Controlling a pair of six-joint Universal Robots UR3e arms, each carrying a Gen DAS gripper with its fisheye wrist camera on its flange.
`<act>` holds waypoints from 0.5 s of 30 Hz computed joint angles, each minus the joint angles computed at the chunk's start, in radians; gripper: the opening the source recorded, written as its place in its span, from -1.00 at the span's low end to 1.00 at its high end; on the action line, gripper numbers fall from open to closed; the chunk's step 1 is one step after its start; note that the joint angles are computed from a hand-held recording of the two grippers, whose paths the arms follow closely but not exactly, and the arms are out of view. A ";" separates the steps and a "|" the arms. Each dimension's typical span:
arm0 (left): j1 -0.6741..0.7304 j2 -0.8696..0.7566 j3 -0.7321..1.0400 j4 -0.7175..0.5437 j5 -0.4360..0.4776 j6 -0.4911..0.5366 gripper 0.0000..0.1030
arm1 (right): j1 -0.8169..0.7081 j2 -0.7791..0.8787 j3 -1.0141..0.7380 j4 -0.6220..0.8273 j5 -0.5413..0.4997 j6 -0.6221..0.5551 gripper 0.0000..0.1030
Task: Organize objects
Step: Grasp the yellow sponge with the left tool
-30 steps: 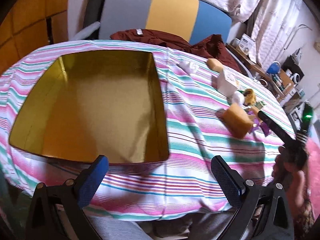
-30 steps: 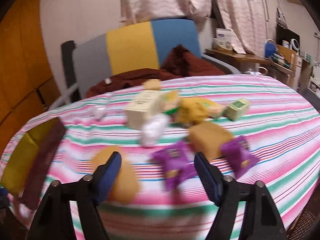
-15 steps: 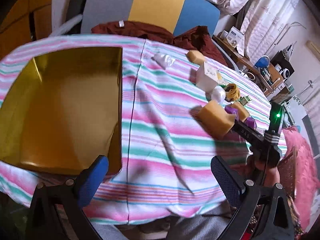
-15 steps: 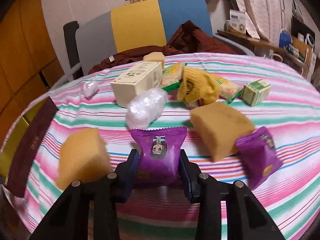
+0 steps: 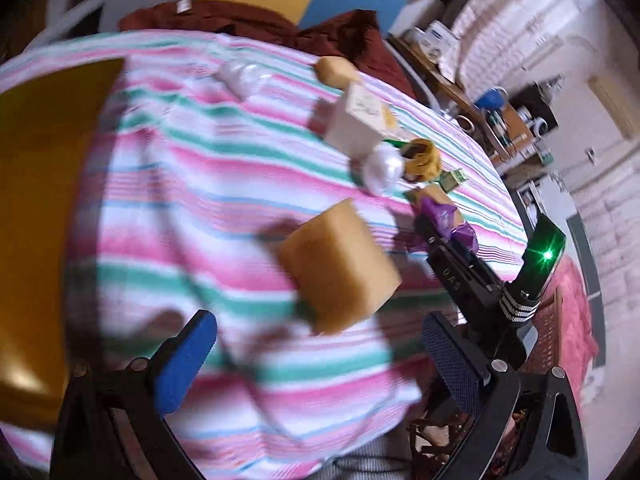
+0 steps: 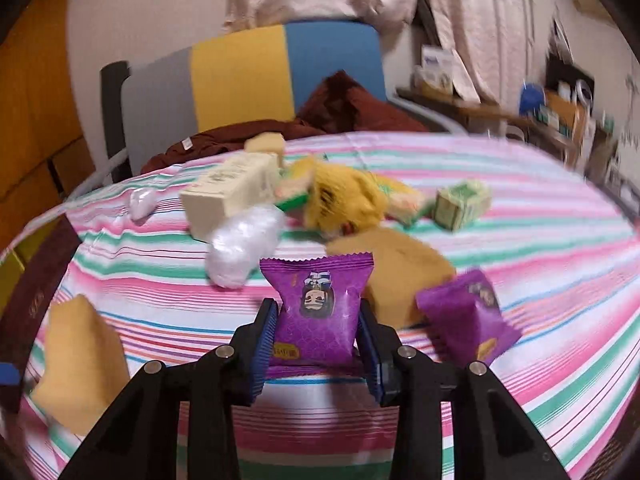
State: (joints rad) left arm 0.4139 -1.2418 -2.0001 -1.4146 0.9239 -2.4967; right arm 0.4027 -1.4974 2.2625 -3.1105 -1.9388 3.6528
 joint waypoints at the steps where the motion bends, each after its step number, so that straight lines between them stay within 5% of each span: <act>1: -0.027 -0.006 -0.006 0.042 0.005 -0.022 1.00 | 0.005 0.001 0.004 -0.009 -0.005 0.002 -0.27; 7: -0.230 -0.102 -0.080 0.482 0.081 -0.164 1.00 | 0.018 0.025 -0.001 -0.026 -0.024 0.004 -0.27; 15: -0.306 -0.305 -0.055 0.655 0.233 -0.312 0.95 | 0.011 0.030 0.012 -0.052 -0.016 0.014 -0.27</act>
State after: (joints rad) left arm 0.1076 -1.5464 -2.0555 -0.7594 1.1572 -2.8084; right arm 0.4139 -1.4675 2.2743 -3.1626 -1.9547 3.6666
